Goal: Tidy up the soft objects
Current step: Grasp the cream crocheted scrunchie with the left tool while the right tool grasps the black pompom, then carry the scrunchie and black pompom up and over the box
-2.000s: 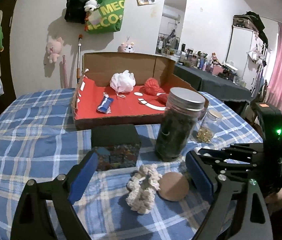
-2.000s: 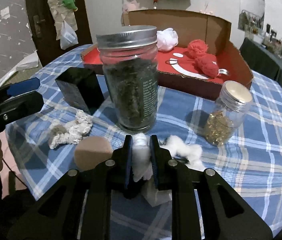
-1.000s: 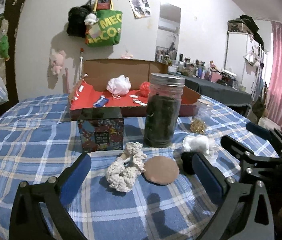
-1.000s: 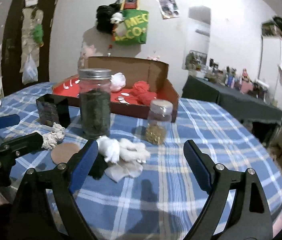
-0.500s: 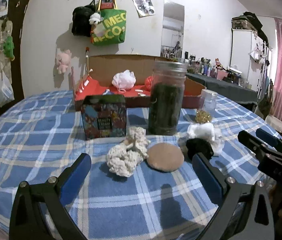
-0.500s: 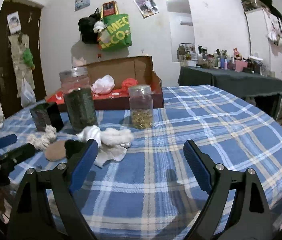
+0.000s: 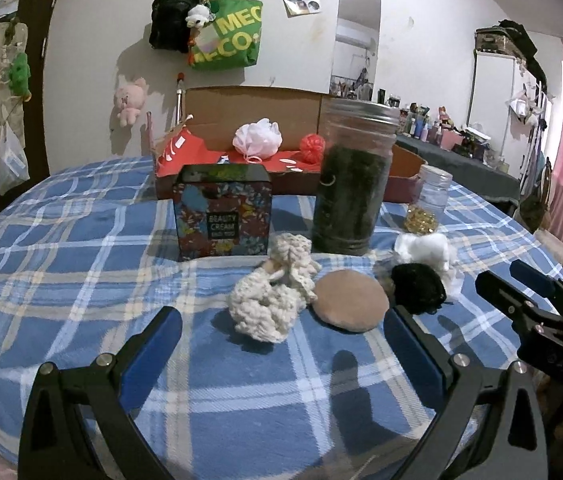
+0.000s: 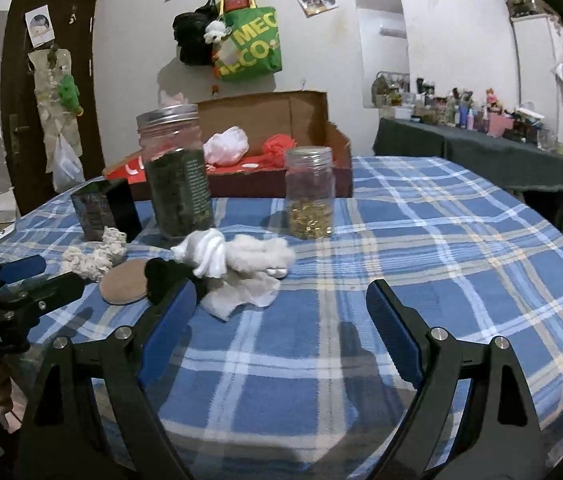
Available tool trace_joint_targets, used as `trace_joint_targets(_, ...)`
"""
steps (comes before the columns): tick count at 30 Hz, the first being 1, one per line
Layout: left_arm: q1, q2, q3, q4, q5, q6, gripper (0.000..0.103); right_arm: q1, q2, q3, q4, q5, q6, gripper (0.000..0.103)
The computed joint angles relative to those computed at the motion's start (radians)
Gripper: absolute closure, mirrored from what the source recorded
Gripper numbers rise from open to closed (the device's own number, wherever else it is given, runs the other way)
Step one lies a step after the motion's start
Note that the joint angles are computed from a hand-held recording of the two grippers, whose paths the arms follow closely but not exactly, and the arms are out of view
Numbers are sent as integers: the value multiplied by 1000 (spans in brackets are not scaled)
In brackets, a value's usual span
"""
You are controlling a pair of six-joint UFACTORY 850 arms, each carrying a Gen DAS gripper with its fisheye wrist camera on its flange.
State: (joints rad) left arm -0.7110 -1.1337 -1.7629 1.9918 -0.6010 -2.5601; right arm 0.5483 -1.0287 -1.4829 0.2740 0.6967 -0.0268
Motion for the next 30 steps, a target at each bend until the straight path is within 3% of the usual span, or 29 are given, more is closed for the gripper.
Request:
trace_joint_targets(4,24,8,-11,-41,52,80,2,-2,-8,-35,-94,-69,64,15)
trace_joint_targets(8,57,3,-44,-85,152,153,22,13,-28,-86,-137,-127,54,16)
trace_joint_targets(10,73,-10,-76,-121,213,210,26,19,-40,-116,-162,-158,56,18)
trace_joint_targets(11,78,-17,-88,-130,230,230,36,22,-46,-132,-167,-173,52,22)
trace_joint_targets(13,85,-35,-121,-176,267,304,49,28,-60,-161,-169,-201,42,46)
trace_joint_targets(14,91,-43,-135,-178,305,320,61,28,-65,-173,-177,-218,47,53)
trace_joint_targets(15,95,-45,-139,-148,329,295,65,27,-75,-195,-208,-250,76,65)
trace_joint_targets(16,97,-44,-135,-86,342,235,69,23,-85,-212,-258,-274,125,70)
trace_joint_targets(18,94,-40,-125,-24,343,182,74,17,-93,-224,-362,-287,229,74)
trace_joint_targets(23,77,7,-46,187,289,-47,76,14,-55,-152,-374,-211,239,75)
trace_joint_targets(25,64,30,-12,237,246,-100,76,9,-33,-123,-377,-187,245,75)
trace_joint_targets(30,47,42,-3,346,222,-191,76,-6,0,-88,-394,-153,255,75)
